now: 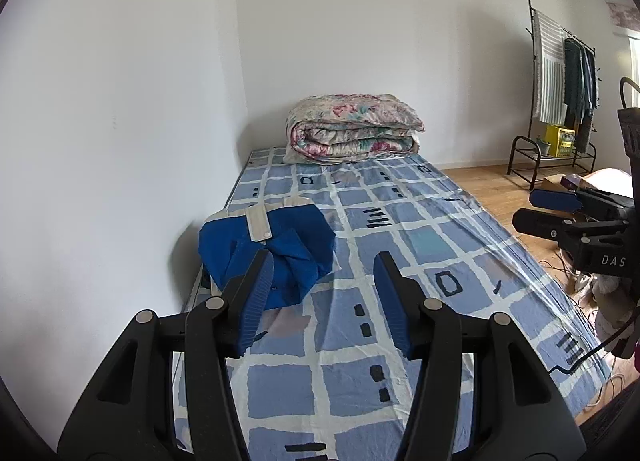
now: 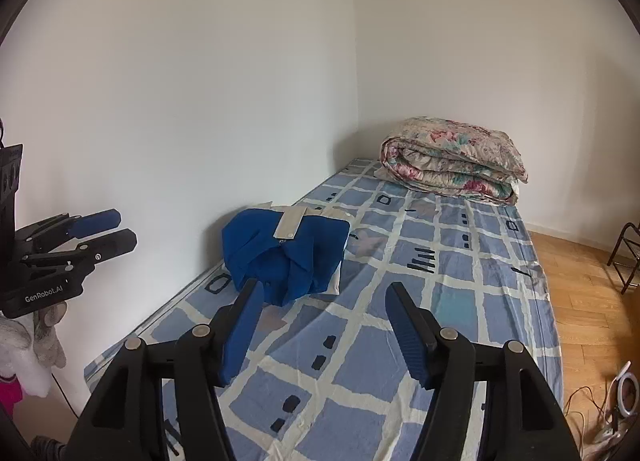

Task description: Fold large clothes

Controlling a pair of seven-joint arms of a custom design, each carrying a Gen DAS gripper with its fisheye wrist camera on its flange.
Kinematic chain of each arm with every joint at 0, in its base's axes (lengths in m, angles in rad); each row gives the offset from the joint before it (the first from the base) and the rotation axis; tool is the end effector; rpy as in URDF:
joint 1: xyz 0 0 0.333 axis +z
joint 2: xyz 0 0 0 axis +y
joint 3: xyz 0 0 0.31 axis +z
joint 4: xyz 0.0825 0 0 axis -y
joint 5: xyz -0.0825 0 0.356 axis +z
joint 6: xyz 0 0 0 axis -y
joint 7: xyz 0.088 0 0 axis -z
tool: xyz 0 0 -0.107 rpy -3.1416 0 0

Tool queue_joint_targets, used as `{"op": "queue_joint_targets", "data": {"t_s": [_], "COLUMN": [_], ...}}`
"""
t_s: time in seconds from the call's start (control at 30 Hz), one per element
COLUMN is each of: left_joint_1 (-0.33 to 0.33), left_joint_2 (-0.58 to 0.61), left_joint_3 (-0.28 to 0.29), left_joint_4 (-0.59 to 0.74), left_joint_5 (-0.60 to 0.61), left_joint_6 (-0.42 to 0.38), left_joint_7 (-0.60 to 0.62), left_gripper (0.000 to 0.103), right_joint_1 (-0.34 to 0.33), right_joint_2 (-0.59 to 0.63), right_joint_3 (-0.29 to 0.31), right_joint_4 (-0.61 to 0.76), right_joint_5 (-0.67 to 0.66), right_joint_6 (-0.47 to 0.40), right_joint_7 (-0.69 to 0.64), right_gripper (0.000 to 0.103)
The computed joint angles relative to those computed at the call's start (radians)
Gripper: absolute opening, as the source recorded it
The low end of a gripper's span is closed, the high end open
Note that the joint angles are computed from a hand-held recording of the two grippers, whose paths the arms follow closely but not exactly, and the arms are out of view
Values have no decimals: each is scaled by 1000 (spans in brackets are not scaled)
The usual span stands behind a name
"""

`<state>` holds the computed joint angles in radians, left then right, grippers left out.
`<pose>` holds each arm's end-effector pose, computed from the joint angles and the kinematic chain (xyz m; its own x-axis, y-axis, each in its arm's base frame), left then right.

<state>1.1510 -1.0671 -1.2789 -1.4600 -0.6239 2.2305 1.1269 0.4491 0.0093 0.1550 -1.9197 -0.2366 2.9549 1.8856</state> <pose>0.3762 -0.4955 0.6637 0.0045 -0.9988 -0.0478 -0.4915 0.0394 -0.8700 0.4721 0.3443 0.6128 0.5002 -0.8645 -0.0496 -0.4663 -0.2207 -0.8567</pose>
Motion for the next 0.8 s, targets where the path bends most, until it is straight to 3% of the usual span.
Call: {"op": "queue_joint_targets", "data": {"t_s": [0.1,0.23,0.4,0.5,0.7,0.8], "left_joint_1": [-43,-69,-90,-87,-53,-38], "left_joint_2": [-9,-31,-48,-53,-57,-73], "left_joint_3": [33,75,120,140,185,209], "left_joint_4": [42,111,172,213,333,376], "left_joint_5": [18,43,41,45,43,33], "left_joint_6": [-43,-103,-156,-192,-282,-321], "left_joint_7": [-19,-45,-77,-83,-79,-83], "left_gripper": [62,62,62,62,63,71], "right_joint_1": [-1,-20,2,41,-10,-45], "right_joint_2": [-128,-287,-433,-501,-634,-678], "right_joint_3": [-4,-2,-44,-92,-76,-51], "right_joint_4": [-124,-258,-374,-413,-458,-471], "right_joint_5": [43,-8,8,46,28,5], "right_joint_6": [22,30,36,24,2,-17], "right_joint_7": [-17,35,11,-24,-21,-13], "right_gripper": [67,69,72,72,73,75]}}
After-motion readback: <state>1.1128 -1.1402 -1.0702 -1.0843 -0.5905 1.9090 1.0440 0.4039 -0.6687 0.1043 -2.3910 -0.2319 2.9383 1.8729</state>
